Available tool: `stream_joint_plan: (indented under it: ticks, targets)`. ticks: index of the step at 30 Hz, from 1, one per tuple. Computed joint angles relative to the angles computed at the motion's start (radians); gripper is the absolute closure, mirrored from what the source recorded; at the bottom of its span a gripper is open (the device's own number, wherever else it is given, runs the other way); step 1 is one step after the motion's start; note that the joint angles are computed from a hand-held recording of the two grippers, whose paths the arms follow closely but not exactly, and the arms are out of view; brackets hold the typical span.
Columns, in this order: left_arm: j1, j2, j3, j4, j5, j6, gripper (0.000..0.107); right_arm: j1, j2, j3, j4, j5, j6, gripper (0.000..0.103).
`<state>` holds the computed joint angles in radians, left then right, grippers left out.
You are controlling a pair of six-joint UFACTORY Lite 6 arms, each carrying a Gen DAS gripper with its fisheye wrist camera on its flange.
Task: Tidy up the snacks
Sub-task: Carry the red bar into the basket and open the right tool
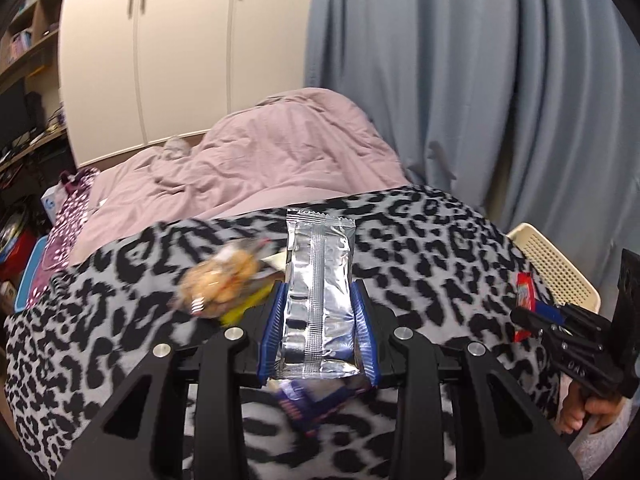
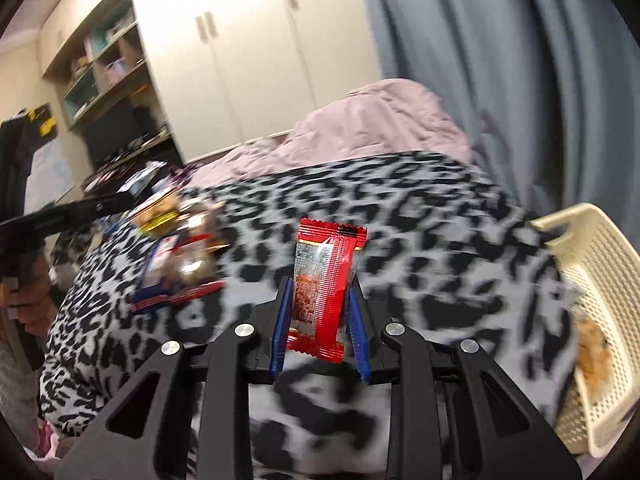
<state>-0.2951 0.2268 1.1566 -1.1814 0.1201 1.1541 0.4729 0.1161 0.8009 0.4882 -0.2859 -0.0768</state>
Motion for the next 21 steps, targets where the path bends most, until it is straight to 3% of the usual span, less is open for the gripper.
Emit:
stream_joint_plan:
  ticks: [10,15,21]
  targets:
    - [-0.189,0.125,0.169,0.599,-0.008,-0.624,0.073,-0.257,-0.267,-0.295,-0.069,-0.025,0.061,0.075]
    - [-0.263,0.203,0.270,0.821,0.018,-0.851,0.073,-0.447,-0.378,-0.417,-0.221,-0.006,0.172,0.075]
    - [-0.338,0.290,0.396,0.970,0.057,-0.998,0.073,-0.651,-0.420,-0.500,-0.511,-0.004,0.394,0.075]
